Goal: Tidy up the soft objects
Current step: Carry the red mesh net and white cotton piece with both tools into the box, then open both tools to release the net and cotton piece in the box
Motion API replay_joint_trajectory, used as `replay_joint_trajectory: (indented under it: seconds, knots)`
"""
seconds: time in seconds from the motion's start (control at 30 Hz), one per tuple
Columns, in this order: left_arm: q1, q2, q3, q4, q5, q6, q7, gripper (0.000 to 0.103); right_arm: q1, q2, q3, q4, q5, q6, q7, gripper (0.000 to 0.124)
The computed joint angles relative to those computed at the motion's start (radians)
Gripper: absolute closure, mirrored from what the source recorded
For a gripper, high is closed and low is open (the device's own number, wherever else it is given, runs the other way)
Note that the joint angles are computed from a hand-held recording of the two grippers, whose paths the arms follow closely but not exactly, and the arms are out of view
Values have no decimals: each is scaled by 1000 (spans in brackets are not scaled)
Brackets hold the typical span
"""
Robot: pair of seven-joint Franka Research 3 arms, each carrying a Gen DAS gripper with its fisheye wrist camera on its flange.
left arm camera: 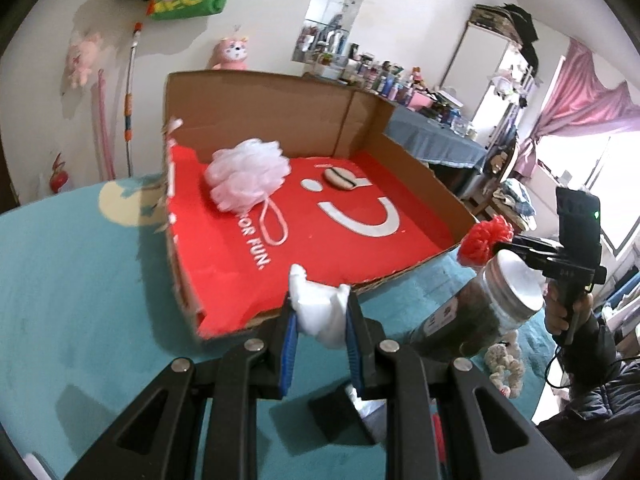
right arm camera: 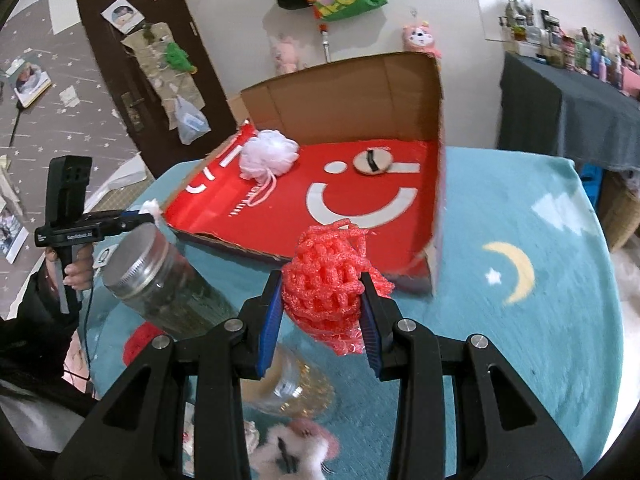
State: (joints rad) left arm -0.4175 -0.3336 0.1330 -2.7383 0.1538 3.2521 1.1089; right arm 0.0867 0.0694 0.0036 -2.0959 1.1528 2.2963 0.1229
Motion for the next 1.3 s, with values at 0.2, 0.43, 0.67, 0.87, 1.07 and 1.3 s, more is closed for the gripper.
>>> replay_joint_trajectory:
  seconds: [0.2,0.43,0.67,0.87,1.07,1.3]
  knots:
    - [-96,56,77,88,-26,-36,65,80,8,18,11,52,-10,-42,18,90]
    - [-213,131,166,221,-155,-132,211,80,21,78,31,168,-45,-75,97,90]
    - [-99,271,65,412,-185,-291,235,79,64,191,65,321,-194,18,269,90]
    - [-17,414,1,587,-90,-436,184,78,123,319,67,458,-471,100,520,87]
    - [44,487,-42,676,23,-552,93,77,159,411,61,560,-702,124,709,85]
    - [119,513,-95,696,114,-617,4,76,151,446,78,606,-768,129,771,83]
